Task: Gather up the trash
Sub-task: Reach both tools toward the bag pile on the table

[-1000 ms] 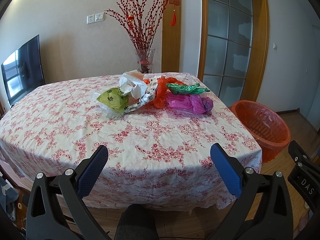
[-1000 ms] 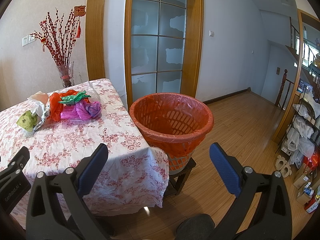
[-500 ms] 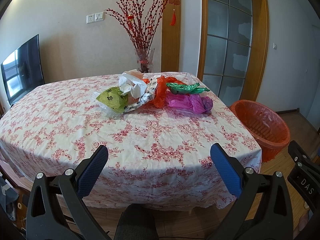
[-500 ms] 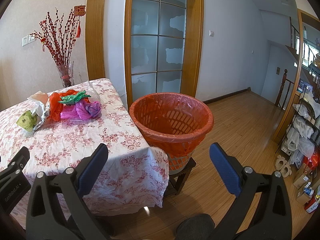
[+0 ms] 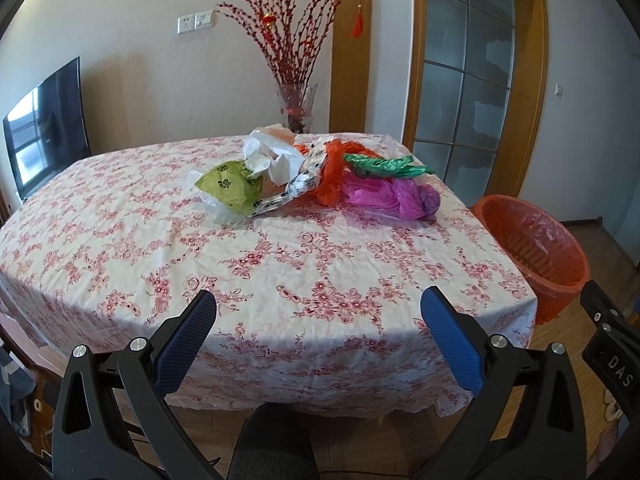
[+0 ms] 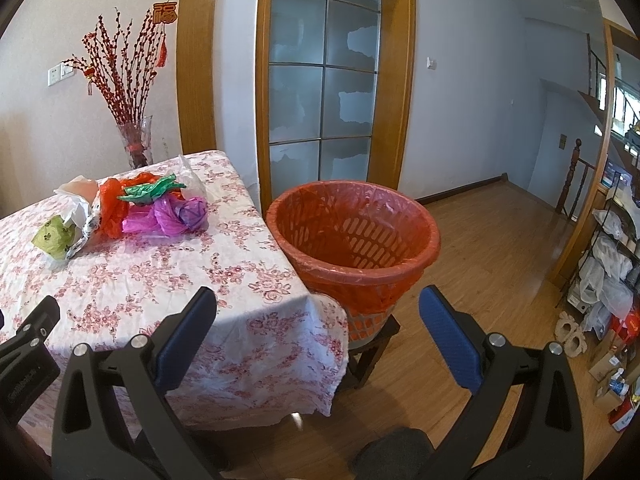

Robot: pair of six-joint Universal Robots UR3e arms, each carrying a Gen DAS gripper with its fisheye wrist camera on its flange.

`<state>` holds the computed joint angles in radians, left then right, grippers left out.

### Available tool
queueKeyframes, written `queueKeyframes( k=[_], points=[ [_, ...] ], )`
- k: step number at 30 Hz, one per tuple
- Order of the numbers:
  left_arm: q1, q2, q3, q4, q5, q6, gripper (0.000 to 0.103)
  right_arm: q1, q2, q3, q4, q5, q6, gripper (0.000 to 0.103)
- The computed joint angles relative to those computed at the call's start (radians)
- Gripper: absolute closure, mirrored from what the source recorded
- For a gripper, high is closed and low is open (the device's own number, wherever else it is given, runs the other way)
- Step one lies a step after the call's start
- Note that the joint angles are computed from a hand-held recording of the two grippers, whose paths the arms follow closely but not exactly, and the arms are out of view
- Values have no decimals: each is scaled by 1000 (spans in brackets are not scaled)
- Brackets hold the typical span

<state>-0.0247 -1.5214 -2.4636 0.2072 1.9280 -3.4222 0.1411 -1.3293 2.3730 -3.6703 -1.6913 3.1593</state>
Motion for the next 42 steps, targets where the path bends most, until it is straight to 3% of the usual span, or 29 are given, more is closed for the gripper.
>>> queueKeyframes(
  k=[9, 18, 30, 34, 42],
  points=[
    [144, 11, -32, 2, -117, 25, 2, 16, 87, -103, 36, 49, -13, 4],
    [338, 8, -15, 6, -256, 95, 2, 42, 199, -311, 147, 133, -21, 4],
    [541, -71, 100, -31, -351, 157, 2, 112, 455, -841, 489, 218, -38, 4],
    [564, -103, 141, -36, -383, 170, 2, 129, 566, -1067, 654, 240, -32, 12],
    [594, -167, 222, -58, -444, 179, 2, 174, 800, -1519, 916, 206, -48, 14]
  ],
)
